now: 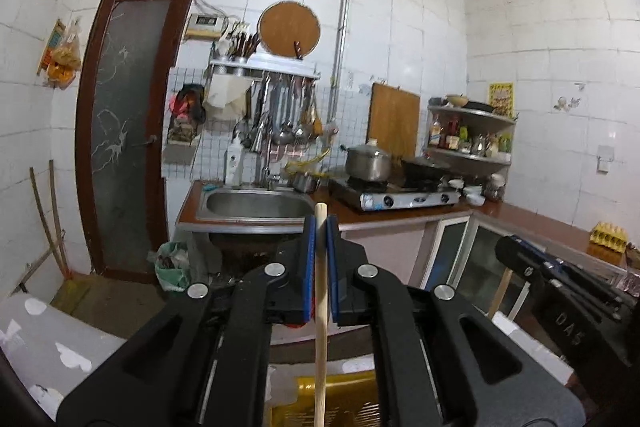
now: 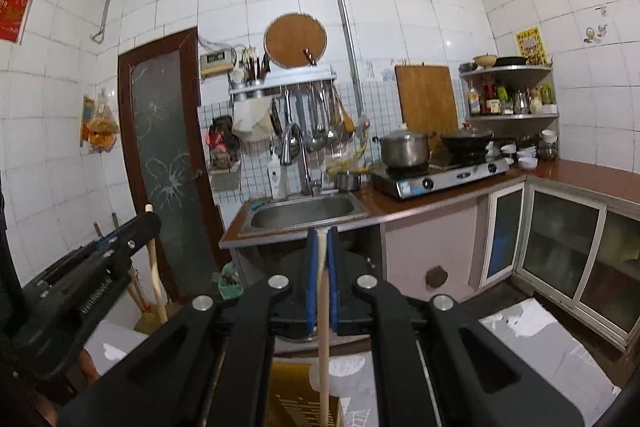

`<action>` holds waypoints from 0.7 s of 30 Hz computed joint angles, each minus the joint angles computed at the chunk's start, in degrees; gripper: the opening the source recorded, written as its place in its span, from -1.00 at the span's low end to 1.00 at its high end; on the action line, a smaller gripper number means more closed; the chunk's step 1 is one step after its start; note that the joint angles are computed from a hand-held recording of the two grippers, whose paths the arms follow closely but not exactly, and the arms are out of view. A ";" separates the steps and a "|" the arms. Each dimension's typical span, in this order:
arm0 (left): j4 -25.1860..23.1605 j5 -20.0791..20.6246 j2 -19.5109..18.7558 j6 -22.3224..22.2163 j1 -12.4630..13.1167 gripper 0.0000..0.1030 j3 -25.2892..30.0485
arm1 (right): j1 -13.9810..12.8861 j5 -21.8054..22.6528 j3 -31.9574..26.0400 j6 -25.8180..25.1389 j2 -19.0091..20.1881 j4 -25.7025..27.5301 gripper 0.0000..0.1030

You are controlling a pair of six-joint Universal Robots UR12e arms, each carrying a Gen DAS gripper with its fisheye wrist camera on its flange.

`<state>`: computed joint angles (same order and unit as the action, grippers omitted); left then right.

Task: Organize utensils
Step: 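Open both tools to drop the chopsticks into the yellow holder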

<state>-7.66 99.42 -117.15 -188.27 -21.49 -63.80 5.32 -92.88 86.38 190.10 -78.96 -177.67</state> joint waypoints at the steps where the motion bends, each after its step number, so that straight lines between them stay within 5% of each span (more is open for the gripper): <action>1: -0.72 -0.42 -0.19 -0.50 0.19 -0.91 -0.04 | -0.03 0.20 0.14 0.01 0.18 0.42 -0.90; 9: -5.40 0.70 0.54 -1.28 0.72 -0.89 -1.79 | 0.00 0.95 1.14 -1.01 0.53 3.90 -0.87; 11: -5.49 2.02 1.32 -0.30 0.55 -0.43 -2.80 | -0.02 0.84 1.51 -0.56 0.08 5.55 -0.72; 12: -5.23 3.04 1.80 -0.01 0.43 -0.27 -3.46 | -0.03 0.51 1.66 -0.37 -0.11 5.89 -0.25; 14: -4.83 4.61 2.84 0.24 0.20 0.10 -4.71 | 0.07 -0.52 2.21 0.40 -0.62 6.10 0.26; 18: -5.46 5.12 5.76 0.20 0.44 0.14 -7.76 | -0.08 -0.93 3.55 0.44 -2.65 7.65 0.26; 21: -5.81 5.44 8.81 -0.70 0.63 0.48 -10.85 | -0.19 -1.08 4.96 0.46 -4.55 8.53 0.26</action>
<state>-13.47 104.86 -108.34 -188.97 -20.86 -74.66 5.12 -93.96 91.34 190.55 -83.52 -169.13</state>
